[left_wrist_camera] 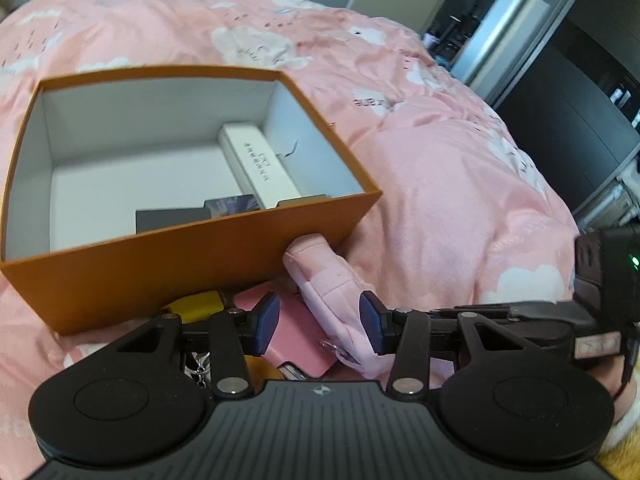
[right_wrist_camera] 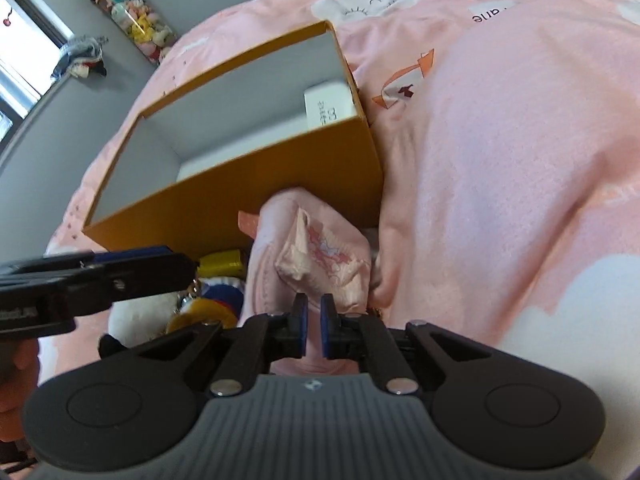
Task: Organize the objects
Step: 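Grasp the pink pouch with the left tool while the right grasps the pink card case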
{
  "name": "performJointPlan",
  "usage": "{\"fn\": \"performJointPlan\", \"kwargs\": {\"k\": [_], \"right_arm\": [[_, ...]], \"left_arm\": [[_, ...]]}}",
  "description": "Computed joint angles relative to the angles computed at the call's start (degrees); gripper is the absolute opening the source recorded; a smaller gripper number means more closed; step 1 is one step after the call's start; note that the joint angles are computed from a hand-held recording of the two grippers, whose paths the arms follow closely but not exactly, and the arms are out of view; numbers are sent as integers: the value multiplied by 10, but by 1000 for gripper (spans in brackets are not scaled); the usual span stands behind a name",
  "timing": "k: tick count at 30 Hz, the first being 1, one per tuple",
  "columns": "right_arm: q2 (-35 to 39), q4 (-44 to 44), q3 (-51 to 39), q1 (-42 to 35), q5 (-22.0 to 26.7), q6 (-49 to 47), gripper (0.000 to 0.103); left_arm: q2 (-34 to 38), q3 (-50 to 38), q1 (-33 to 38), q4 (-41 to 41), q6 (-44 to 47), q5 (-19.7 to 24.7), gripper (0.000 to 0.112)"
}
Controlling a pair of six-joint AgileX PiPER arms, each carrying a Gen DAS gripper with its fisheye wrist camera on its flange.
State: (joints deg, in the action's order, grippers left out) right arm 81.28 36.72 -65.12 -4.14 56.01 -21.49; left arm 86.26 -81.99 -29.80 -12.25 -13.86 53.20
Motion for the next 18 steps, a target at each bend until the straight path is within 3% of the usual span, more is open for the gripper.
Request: {"fn": "performJointPlan", "kwargs": {"k": [5,11,15,18], "right_arm": [[4,-7,-4,9,-15,8,7],[25,23,-6,13,22,-40,7],[-4,21,4,-18,-10,-33,7],[-2,-31,0,-11,-47,-3,9]], "left_arm": [[31,-26,14,-30,-51,11,57],[80,-81,-24,50,-119,54,59],[96,-89,-27,60,-145,66,60],[120,-106,-27,61,-171,83,62]]}}
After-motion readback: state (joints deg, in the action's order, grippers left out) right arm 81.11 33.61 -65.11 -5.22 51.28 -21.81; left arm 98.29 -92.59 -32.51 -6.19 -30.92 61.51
